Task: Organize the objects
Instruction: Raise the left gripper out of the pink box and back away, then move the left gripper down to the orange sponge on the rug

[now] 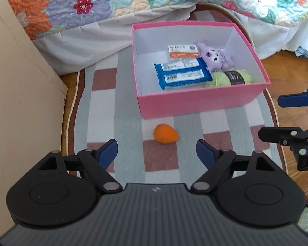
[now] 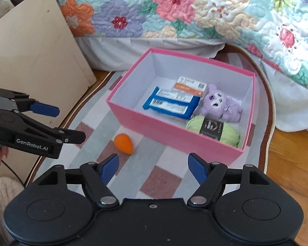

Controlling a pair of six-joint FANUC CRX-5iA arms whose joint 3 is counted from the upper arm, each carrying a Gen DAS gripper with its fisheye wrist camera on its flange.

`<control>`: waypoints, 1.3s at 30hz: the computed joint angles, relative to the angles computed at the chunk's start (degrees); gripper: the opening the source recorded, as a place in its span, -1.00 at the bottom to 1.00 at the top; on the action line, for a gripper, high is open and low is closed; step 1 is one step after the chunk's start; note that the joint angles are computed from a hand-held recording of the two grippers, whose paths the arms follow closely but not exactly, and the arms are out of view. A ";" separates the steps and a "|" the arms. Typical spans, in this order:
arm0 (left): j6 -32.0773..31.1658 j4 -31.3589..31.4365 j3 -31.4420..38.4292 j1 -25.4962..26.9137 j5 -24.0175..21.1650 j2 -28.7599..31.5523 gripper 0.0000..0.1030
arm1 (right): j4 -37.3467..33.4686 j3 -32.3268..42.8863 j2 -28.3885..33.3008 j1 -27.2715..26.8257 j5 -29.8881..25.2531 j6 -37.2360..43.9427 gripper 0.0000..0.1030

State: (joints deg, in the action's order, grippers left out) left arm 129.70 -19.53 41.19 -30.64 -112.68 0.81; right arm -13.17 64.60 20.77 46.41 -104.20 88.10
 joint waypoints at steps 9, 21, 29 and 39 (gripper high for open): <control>0.34 0.40 -4.43 -1.56 2.03 -3.72 0.68 | -0.42 -2.05 -2.31 0.45 -1.58 -0.15 0.75; 2.06 5.85 -14.07 2.75 6.42 -8.44 0.68 | -1.80 -11.87 -7.73 0.58 3.61 2.06 0.83; 1.46 8.06 -20.55 4.15 13.58 -11.91 0.68 | 1.82 -24.44 -13.93 2.78 18.61 5.09 0.83; 2.34 9.97 -24.26 6.60 14.18 -12.29 0.64 | 3.87 -36.24 -19.02 5.97 29.70 14.29 0.83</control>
State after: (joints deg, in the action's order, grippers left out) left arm 132.04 -9.56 16.93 -24.04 -98.50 -11.48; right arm -9.31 28.35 1.76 52.38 -74.50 102.39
